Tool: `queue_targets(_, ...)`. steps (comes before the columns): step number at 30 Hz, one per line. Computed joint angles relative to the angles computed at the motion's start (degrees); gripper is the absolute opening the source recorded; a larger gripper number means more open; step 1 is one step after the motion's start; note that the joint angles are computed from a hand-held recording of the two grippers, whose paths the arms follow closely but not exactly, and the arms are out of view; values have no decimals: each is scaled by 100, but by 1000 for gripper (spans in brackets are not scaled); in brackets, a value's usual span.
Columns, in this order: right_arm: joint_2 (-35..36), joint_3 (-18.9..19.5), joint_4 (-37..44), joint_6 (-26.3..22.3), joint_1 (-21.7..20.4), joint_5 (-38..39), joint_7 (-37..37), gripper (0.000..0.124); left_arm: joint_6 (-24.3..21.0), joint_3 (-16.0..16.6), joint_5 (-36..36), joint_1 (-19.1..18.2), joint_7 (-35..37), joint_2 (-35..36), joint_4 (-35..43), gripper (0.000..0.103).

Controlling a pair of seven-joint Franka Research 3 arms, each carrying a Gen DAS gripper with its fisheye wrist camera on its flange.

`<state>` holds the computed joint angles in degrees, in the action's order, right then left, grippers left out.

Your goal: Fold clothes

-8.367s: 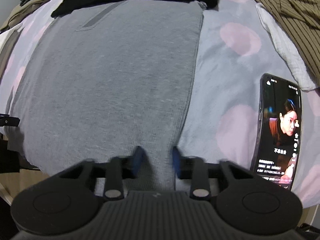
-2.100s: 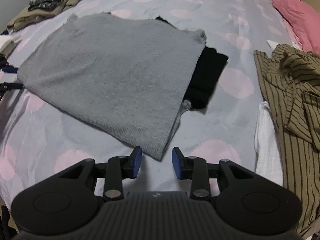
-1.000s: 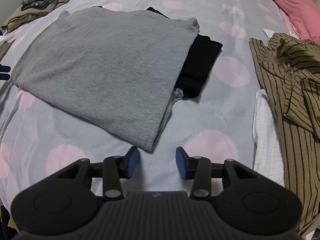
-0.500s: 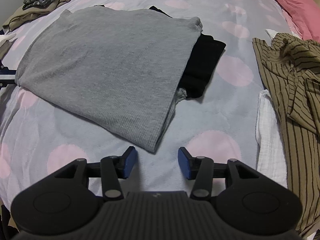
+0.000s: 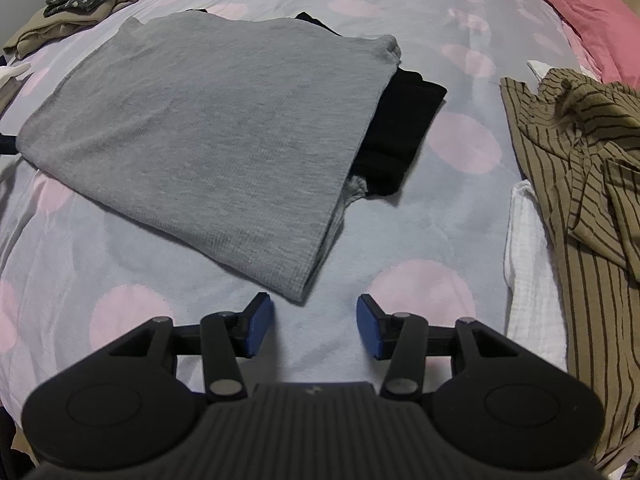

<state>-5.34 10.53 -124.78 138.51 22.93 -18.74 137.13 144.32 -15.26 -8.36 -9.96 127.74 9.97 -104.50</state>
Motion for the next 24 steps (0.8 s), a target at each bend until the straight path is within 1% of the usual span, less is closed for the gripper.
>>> queue_targets(1, -4, -4, 3, -17, -1, 11, 2, 51, -140, 72, 27, 7, -326, 27, 82, 0)
queue_targets(3, -4, -11, 14, -47, -6, 37, 2, 51, -374, 122, -93, 87, -628, 54, 192, 0)
queue_targets(6, -47, -27, 1, -17, -31, 78, 105, 51, -478, -6, -918, 272, -337, -14, 204, 0)
queue_targets(8, -144, -44, -90, 146, -79, 130, 322, 51, -579, -61, -1301, 289, -197, -23, 245, 1)
queue_targets(9, -207, -52, -168, 281, -114, 175, 462, 51, -638, -88, -1462, 280, -124, -10, 281, 5)
queue_targets(10, -278, -58, -266, 449, -156, 233, 622, 51, -700, -103, -1599, 262, -130, 11, 323, 18)
queue_targets(11, -340, -62, -366, 630, -200, 317, 778, 51, -761, -112, -1735, 246, -187, 35, 359, 27)
queue_targets(12, -395, -67, -468, 823, -245, 428, 930, 51, -819, -124, -1871, 232, -245, 60, 396, 45)
queue_targets(13, -437, -71, -562, 1001, -288, 556, 1055, 52, -850, -128, -1970, 214, -318, 100, 436, 53)
queue_targets(16, -463, -86, -761, 1421, -393, 972, 1267, 52, -862, -122, -2048, 155, -646, 294, 588, 54)
queue_targets(19, -392, -95, -852, 1667, -436, 1345, 1317, 52, -996, -69, -1762, 94, -1268, 579, 821, 54)
queue_targets(21, -354, -66, -894, 1809, -464, 1427, 1386, 53, -995, -74, -1650, 109, -1527, 707, 877, 52)
queue_targets(24, -299, -47, -922, 2024, -451, 1522, 1337, 54, -793, -167, -1771, 203, -1664, 783, 832, 53)
